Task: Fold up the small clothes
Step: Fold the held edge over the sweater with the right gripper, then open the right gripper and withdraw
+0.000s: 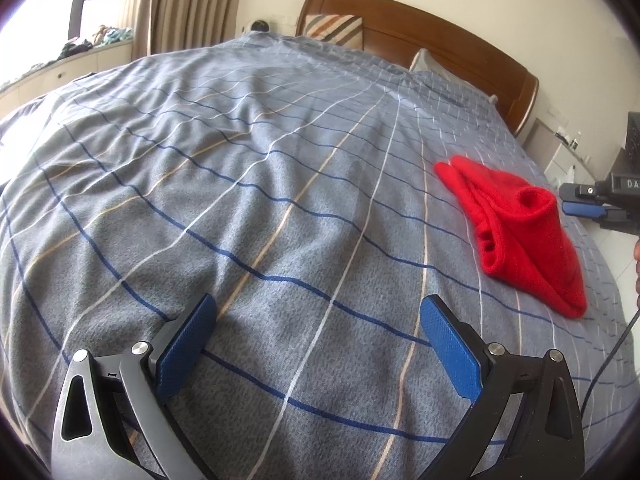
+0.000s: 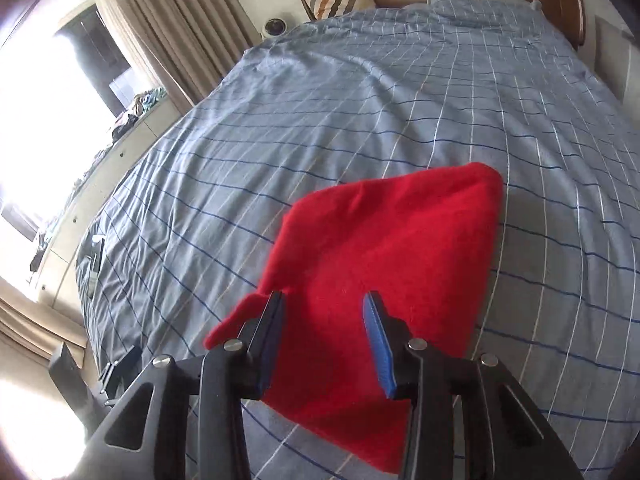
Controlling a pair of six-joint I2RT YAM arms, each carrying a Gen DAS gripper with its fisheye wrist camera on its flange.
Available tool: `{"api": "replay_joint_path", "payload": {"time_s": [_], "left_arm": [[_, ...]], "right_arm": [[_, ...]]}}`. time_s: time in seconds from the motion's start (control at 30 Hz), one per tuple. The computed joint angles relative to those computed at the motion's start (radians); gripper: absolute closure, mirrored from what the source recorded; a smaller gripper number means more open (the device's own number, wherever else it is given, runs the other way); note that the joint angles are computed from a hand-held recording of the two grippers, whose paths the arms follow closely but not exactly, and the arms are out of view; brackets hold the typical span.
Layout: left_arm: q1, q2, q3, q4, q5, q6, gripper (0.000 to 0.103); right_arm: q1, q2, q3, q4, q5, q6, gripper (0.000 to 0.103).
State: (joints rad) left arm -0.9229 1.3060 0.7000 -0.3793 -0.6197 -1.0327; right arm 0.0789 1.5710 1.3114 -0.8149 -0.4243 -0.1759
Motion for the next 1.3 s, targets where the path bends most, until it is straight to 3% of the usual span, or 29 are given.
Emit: {"api": "replay_joint_path", "payload": {"time_s": [0.13,0.37,0.53,0.67,0.77,0.87,1.0,1.07,1.13,1.2,1.3], "left_arm": [[-0.001,0.01,0.006,-0.003,-0.006,0.007,0.001],[-0.002,0.029,0.02,-0.016,-0.008,0.014,0.001],[0.01,0.02,0.017,-0.01,0.009,0.017,0.001],[0.022,0.024,0.016,0.0,0.018,0.024,0.001],[0.025,0.033,0.021,-0.001,0.016,0.029,0.001],[0.021,0.042,0.023,-0.002,0.011,0.031,0.001],[0.011,0.044,0.022,-0.006,0.003,0.027,0.001],[0.012,0.047,0.023,-0.009,0.003,0.023,0.001],[0.009,0.049,0.027,-0.019,0.002,0.018,0.001],[0.007,0.052,0.033,-0.03,0.002,0.015,0.001],[0.008,0.056,0.036,-0.025,0.005,0.014,0.001]], "right_arm": [[0.116,-0.066,-0.173,0.166,0.046,0.026,0.063],[0.295,-0.112,-0.351,0.331,0.215,0.048,0.061],[0.19,-0.257,-0.362,0.281,0.146,0.029,0.061],[0.051,-0.371,-0.407,0.272,0.149,-0.007,0.061],[-0.028,-0.345,-0.439,0.255,0.129,-0.022,0.061],[-0.033,-0.31,-0.501,0.262,0.144,-0.04,0.061],[-0.054,-0.472,-0.588,0.271,0.137,-0.035,0.061],[-0.098,-0.57,-0.615,0.245,0.105,-0.055,0.057],[-0.156,-0.662,-0.647,0.223,0.093,-0.095,0.042],[-0.237,-0.732,-0.685,0.211,0.076,-0.143,0.036],[-0.398,-0.775,-0.729,0.186,0.018,-0.214,0.036]]}}
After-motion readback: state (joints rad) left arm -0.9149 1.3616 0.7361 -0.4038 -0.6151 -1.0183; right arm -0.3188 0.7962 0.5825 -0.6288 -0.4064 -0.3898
